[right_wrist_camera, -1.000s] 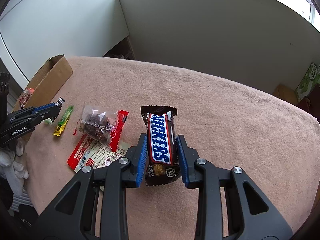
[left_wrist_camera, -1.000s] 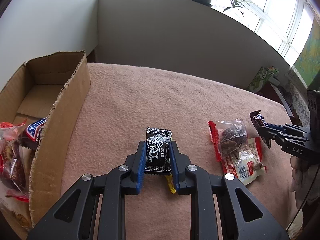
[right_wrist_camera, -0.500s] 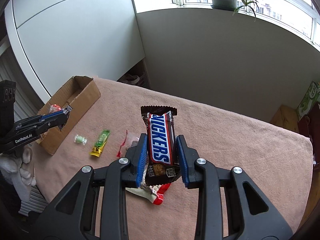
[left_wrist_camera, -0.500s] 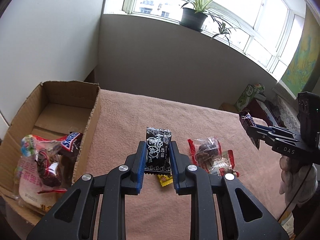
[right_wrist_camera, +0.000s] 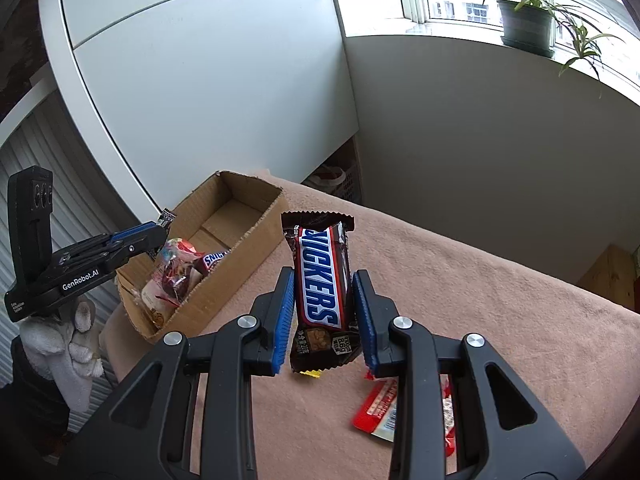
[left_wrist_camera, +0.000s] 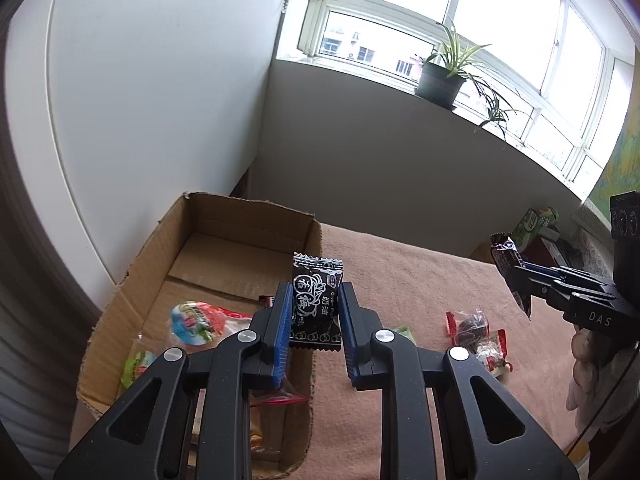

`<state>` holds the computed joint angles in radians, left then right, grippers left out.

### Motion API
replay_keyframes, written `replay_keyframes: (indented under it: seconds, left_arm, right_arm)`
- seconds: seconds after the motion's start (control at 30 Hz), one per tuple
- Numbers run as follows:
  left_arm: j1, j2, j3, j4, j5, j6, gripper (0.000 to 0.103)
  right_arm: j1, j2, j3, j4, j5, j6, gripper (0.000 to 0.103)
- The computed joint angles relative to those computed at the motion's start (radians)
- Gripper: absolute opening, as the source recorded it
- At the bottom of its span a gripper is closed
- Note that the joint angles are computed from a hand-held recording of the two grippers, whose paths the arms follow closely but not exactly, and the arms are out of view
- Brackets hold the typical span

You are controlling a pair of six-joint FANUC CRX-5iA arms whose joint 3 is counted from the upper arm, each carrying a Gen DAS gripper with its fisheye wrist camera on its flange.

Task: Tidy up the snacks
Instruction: 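Carry the black candy pack and Snickers bar into the box with both tools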

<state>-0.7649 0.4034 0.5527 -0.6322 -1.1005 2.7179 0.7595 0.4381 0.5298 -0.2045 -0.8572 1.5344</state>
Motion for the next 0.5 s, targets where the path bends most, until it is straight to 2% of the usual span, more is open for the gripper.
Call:
replay_keyframes:
  seconds: [0.27, 0.5]
  left_arm:
    - [0.044, -0.042, -0.060, -0.002, -0.013, 0.024, 0.021]
    - [0.095, -0.079, -0.138, 0.040, 0.020, 0.050, 0.021]
  right_arm:
    - [0.045, 0.166, 0.245, -0.030, -0.104, -0.046, 0.030]
    - [0.074, 0.306, 0.444, -0.039, -0.193, -0.097, 0.030]
